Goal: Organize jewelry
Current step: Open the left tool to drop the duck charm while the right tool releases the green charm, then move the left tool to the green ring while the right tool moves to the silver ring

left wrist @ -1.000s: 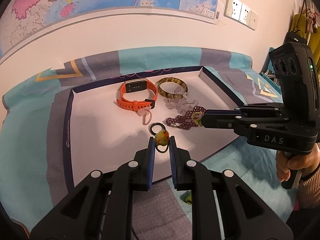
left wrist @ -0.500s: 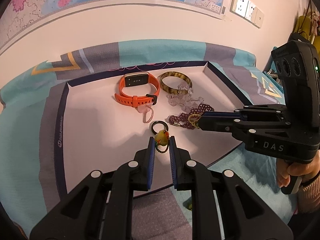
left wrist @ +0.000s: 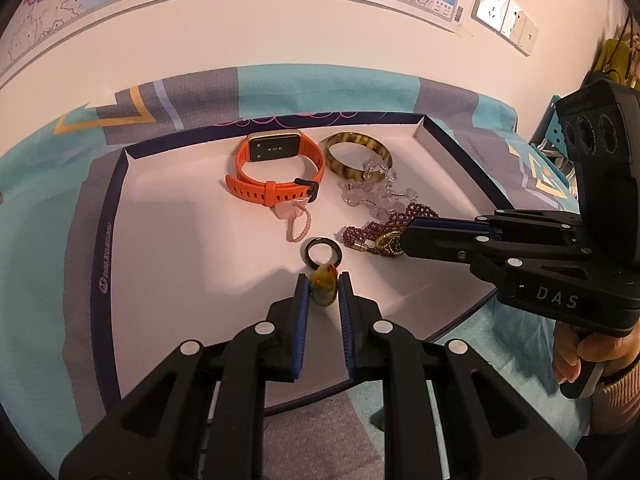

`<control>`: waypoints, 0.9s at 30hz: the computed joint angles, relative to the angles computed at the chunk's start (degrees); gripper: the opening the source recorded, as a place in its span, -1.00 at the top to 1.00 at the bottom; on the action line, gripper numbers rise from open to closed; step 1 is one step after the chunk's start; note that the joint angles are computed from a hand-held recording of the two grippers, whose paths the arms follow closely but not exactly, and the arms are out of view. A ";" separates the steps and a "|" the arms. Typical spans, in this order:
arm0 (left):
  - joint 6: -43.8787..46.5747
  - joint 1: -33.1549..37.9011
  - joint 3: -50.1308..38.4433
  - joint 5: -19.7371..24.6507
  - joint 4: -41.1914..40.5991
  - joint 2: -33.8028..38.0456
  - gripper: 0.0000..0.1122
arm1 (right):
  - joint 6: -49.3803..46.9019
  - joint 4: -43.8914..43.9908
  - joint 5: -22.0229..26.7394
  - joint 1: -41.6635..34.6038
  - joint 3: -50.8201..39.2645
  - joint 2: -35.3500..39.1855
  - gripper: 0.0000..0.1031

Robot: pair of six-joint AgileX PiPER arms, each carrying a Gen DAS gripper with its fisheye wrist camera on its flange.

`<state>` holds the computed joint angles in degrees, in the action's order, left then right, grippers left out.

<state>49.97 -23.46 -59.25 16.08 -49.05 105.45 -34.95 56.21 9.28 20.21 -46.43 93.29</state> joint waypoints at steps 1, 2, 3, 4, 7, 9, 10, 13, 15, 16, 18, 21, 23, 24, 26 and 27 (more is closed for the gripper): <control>-0.07 0.03 0.04 -0.13 -0.02 -0.01 0.73 | 0.34 -0.11 -0.34 0.09 0.14 -0.10 0.82; 0.16 0.13 0.04 -0.17 -0.37 -0.03 0.73 | 0.41 -0.10 -0.58 0.14 0.29 -0.25 0.82; 0.76 0.31 0.06 -0.03 -1.05 -0.06 0.72 | 0.46 -0.09 -0.89 0.19 0.44 -0.39 0.81; 0.76 0.37 0.14 -0.13 -1.19 -0.14 0.69 | 0.62 -0.06 -1.25 0.25 0.65 -0.62 0.78; 2.46 0.62 1.03 -0.75 -3.20 -0.96 0.57 | -3.02 3.82 -1.59 -0.02 1.34 -1.24 0.76; 4.26 0.91 1.64 -0.88 -4.98 -1.60 0.47 | -3.32 4.22 -1.89 -0.06 1.74 -1.63 0.76; 5.14 1.03 2.14 -1.08 -5.87 -2.10 0.46 | -3.55 4.44 -1.92 -0.06 1.91 -1.80 0.75; 7.93 1.44 3.57 -1.50 -8.40 -3.63 0.38 | -4.10 5.11 -2.36 0.04 2.70 -2.68 0.74; 11.65 1.74 5.19 -1.77 -11.60 -5.31 0.35 | -5.34 6.51 -2.56 0.14 3.55 -3.80 0.71; 13.66 1.96 5.85 -1.73 -13.36 -5.93 0.35 | -6.91 7.99 -2.50 0.08 4.02 -4.44 0.66; 18.29 2.22 7.83 -1.96 -17.18 -7.85 0.33 | -7.59 8.61 -2.91 0.41 5.13 -5.91 0.57; 27.01 2.89 11.80 -1.71 -24.15 -11.51 0.27 | -4.86 5.67 -3.57 1.21 7.18 -8.90 0.49; 30.75 3.47 13.93 -0.75 -26.91 -13.45 0.27 | -4.10 4.97 -3.94 2.06 9.16 -11.44 0.46; 32.89 3.64 15.19 -0.41 -28.42 -14.53 0.27 | -2.80 3.76 -4.18 2.45 9.74 -12.11 0.42; 36.51 3.76 17.40 0.40 -30.68 -16.15 0.26 | 5.88 -4.60 -4.86 3.99 11.47 -14.06 0.37; 38.93 3.42 18.80 0.16 -32.29 -17.08 0.26 | 11.36 -9.79 -5.16 4.87 12.54 -15.11 0.34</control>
